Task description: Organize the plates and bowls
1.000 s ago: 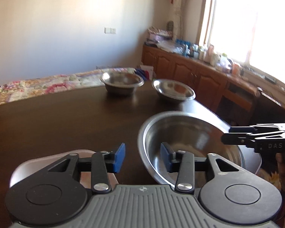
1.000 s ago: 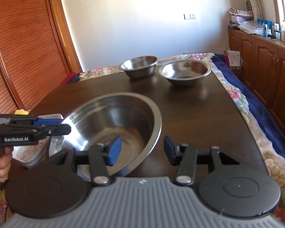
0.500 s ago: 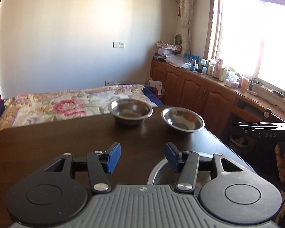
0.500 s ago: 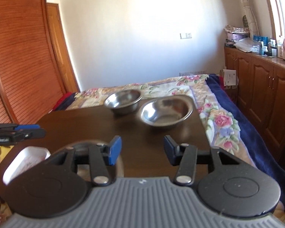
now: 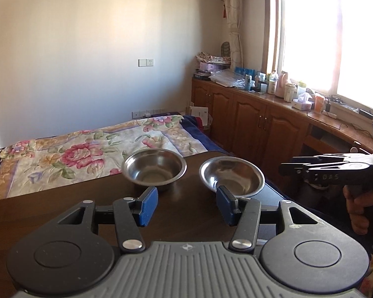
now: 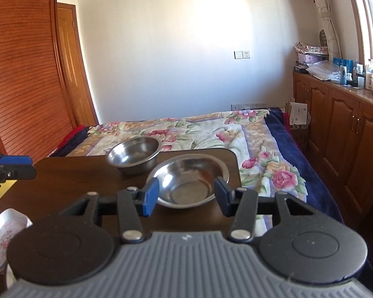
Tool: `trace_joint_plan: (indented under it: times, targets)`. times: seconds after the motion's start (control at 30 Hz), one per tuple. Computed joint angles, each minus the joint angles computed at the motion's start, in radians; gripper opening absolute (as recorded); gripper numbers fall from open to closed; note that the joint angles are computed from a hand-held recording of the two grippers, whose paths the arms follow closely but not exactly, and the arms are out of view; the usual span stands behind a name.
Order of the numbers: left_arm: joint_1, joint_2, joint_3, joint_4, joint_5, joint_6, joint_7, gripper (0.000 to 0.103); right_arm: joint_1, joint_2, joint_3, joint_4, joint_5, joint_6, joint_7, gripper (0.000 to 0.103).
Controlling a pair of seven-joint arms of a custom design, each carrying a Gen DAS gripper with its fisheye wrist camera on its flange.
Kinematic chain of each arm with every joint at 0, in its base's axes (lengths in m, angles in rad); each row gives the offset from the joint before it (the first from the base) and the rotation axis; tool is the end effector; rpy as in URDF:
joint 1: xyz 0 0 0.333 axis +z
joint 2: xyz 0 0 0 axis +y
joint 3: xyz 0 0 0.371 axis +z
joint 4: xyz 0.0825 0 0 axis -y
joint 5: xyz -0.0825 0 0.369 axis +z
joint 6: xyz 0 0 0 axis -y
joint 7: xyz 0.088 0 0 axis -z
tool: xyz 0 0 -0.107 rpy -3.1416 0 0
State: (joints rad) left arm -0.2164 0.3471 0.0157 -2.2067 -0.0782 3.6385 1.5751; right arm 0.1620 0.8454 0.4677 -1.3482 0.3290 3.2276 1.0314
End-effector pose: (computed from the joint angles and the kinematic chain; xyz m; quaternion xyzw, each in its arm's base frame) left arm 0.6020 -0.1133 0.4202 -0.5690 0.6404 -0.3986 0.3275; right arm 0.7456 0.3222 0.4155 -0.7256 0.4443 -0.1993 0.4862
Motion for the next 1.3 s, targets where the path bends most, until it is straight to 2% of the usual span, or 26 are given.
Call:
trace_joint_plan:
  times: [0.2, 0.4, 0.6, 0.7, 0.97, 1.1, 1.3]
  targets:
    - [-0.026, 0.060, 0.023, 0.113, 0.009, -0.091, 0.017, 0.055, 0.019, 0.062, -0.024, 0.117, 0.005, -0.082, -0.019, 0.051]
    - [-0.010, 0.125, 0.021, 0.235, 0.098, -0.207, -0.050, 0.050, 0.052, 0.124, -0.070, 0.245, 0.052, -0.174, -0.048, 0.050]
    - [-0.021, 0.187, 0.037, 0.347, 0.174, -0.303, -0.117, 0.048, 0.089, 0.184, -0.130, 0.376, 0.096, -0.271, -0.057, 0.047]
    - [0.004, 0.216, 0.011, 0.399, 0.218, -0.346, -0.147, 0.048, 0.100, 0.208, -0.148, 0.429, 0.115, -0.314, -0.059, 0.045]
    - [0.026, 0.284, -0.013, 0.522, 0.321, -0.453, -0.213, 0.043, 0.118, 0.260, -0.187, 0.538, 0.144, -0.403, -0.050, 0.044]
    - [0.048, 0.313, -0.040, 0.575, 0.369, -0.505, -0.239, 0.041, 0.129, 0.316, -0.207, 0.653, 0.139, -0.482, -0.019, 0.040]
    - [0.075, 0.341, -0.072, 0.629, 0.414, -0.567, -0.262, 0.040, 0.136, 0.334, -0.220, 0.689, 0.137, -0.510, -0.014, 0.039]
